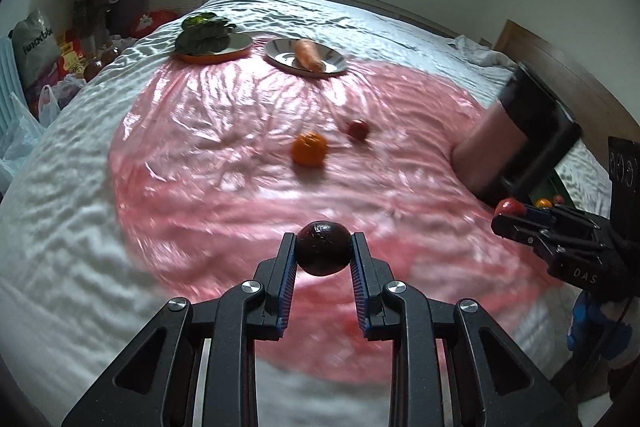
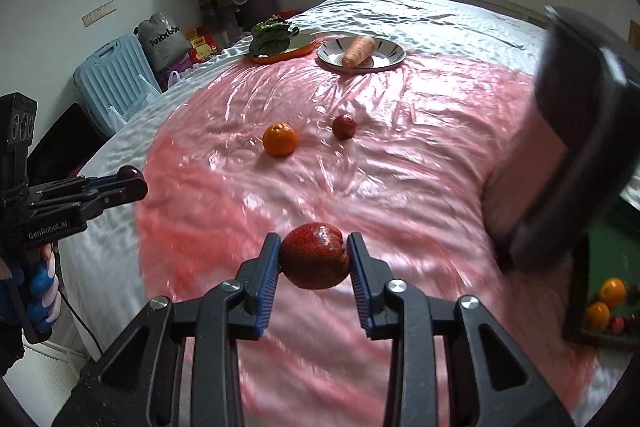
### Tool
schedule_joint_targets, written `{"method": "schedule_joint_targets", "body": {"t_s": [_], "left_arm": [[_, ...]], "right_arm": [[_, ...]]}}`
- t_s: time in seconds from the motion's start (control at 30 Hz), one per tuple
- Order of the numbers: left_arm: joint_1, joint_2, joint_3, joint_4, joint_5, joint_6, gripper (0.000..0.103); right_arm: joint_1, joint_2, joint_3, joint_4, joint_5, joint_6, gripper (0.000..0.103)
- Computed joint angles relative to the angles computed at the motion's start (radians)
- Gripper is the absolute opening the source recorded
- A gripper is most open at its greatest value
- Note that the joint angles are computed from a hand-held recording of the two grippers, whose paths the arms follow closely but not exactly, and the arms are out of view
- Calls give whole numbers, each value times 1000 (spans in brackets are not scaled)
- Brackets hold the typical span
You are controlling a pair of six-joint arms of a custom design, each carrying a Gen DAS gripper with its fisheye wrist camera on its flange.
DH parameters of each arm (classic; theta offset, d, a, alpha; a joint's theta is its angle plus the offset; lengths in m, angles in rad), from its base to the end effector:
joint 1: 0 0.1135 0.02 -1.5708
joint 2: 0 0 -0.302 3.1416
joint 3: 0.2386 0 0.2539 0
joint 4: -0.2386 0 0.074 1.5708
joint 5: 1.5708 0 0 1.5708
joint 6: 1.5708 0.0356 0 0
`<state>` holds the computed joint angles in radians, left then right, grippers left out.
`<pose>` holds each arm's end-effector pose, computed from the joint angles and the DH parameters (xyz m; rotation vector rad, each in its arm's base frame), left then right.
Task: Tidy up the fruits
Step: 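Carry the plum and apple over the green tray with both tools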
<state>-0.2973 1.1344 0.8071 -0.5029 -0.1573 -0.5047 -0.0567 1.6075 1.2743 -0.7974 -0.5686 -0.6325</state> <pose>0.2109 -0.0588 0.2841 -0.3208 2.3744 -0.1891 0.3287 0.0005 0.2972 -0.8663 2.3500 0.4985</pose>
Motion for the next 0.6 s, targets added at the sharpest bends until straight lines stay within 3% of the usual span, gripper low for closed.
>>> {"method": "schedule_joint_targets", "body": {"t_s": [0.27, 0.6], "left_arm": [[-230, -15, 28, -50, -126, -129, 22], [-464, 103, 111, -46, -213, -269, 22]], "right_arm": [[-160, -72, -34, -80, -45, -111, 86], [-399, -54, -2, -177, -102, -265, 86]]}}
